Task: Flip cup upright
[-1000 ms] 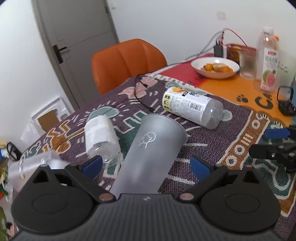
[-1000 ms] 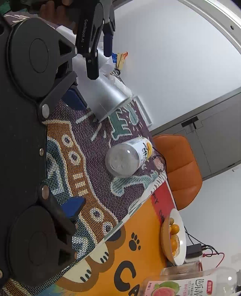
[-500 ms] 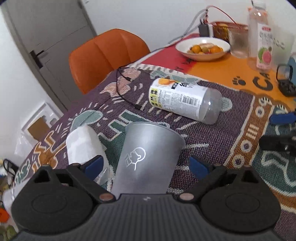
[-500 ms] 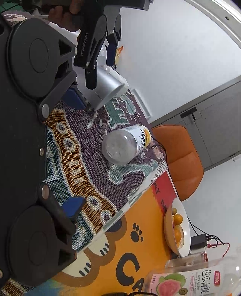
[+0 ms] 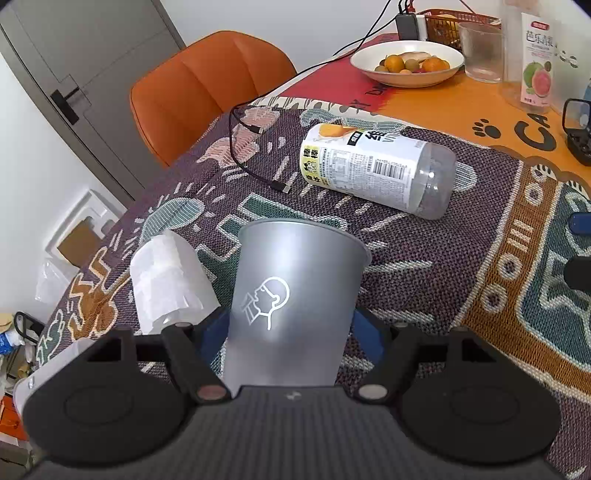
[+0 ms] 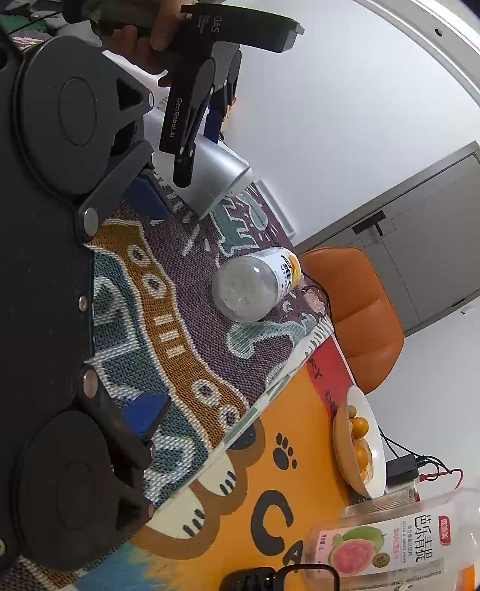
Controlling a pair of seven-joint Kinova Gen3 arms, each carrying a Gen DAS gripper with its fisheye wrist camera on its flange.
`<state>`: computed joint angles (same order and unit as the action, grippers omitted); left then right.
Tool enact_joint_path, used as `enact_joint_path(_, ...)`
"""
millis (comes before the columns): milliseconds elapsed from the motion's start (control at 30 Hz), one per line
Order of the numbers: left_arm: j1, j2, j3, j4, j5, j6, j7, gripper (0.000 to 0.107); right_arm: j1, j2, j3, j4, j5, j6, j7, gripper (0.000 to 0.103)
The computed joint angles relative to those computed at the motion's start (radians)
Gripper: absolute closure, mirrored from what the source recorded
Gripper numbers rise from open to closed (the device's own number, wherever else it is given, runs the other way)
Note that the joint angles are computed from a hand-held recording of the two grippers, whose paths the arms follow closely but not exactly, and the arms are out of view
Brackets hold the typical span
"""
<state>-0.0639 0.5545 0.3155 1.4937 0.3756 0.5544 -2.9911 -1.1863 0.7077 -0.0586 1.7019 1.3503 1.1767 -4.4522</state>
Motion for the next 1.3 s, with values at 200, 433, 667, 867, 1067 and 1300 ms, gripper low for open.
enact_joint_path(200, -0.061, -0.040, 0.045, 0.059, 0.052, -0.020, -0.079, 0.037, -0.014, 0.003, -0.002, -0.002, 0.009, 0.012, -0.008, 0.001)
enact_joint_path(433, -0.095, -0.075, 0.043, 0.119, 0.110, -0.024, -0.150, 0.037, -0.030, 0.014, -0.006, -0.011, 0.024, 0.018, -0.009, 0.001)
enact_joint_path(667, -0.069, -0.071, 0.003, 0.148, 0.088, -0.044, -0.167, 0.035, -0.042, 0.022, -0.007, -0.025, 0.019, 0.022, 0.005, 0.001)
enact_joint_path(867, -0.074, -0.047, -0.013, 0.106, 0.080, 0.016, -0.110, 0.039, -0.044, 0.024, -0.001, -0.036, 0.013, 0.020, 0.022, 0.001)
enact_joint_path(1067, -0.119, -0.081, 0.013, 0.130, 0.128, 0.025, -0.171, 0.040, -0.044, 0.027, 0.005, -0.041, 0.018, 0.008, 0.027, 0.001)
enact_joint_path(1300, -0.157, -0.138, 0.012, 0.182, 0.221, 0.028, -0.263, 0.040, -0.056, 0.028, 0.007, -0.045, 0.034, 0.012, 0.024, 0.001)
